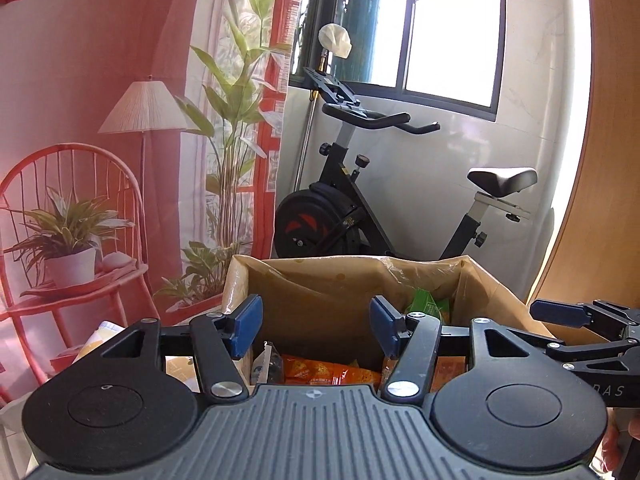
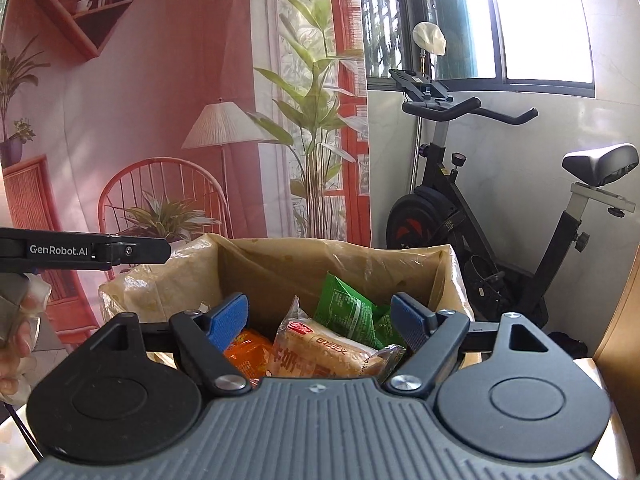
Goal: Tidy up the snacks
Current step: 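Open both tools to drop the snacks into the box, then move both tools back down to the snack pile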
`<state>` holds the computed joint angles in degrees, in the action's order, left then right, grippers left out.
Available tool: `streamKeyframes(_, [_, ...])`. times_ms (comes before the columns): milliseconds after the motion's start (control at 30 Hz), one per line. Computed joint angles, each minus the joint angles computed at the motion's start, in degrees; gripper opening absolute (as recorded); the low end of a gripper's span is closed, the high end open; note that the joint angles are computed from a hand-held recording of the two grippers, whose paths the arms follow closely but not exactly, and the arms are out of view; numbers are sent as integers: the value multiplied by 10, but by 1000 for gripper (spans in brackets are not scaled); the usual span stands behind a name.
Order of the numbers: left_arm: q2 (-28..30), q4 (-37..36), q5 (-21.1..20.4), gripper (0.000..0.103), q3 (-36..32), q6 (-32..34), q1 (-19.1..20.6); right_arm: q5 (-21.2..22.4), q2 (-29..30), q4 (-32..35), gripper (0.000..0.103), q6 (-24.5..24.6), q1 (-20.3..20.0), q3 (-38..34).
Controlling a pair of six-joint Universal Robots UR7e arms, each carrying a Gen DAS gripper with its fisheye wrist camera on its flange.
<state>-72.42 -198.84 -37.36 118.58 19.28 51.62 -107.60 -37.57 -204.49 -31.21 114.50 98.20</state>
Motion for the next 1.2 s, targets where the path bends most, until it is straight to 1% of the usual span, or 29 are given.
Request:
streamKeyframes(333, [-66, 39, 40, 62, 82, -54, -44, -2, -30, -32, 81, 11, 16, 68])
streamKeyframes(600, [-117, 81, 65, 62, 146, -110, -66, 4, -45, -45, 81, 26, 13, 119])
streamKeyframes(767, [-146, 115, 71, 62, 174, -145, -61, 5, -45, -47, 81, 31, 5, 140])
streamKeyframes(867, [-154, 127, 76, 62, 184, -165, -54, 7, -45, -44, 81, 32, -2, 153])
streamKeyframes(1033, [-163, 142, 73, 62, 196, -190, -34, 17, -44, -33, 81, 47, -19, 171])
streamKeyframes(1200, [-160, 151, 68, 62, 200, -194, -12, 10, -37, -33, 81, 57, -34, 183])
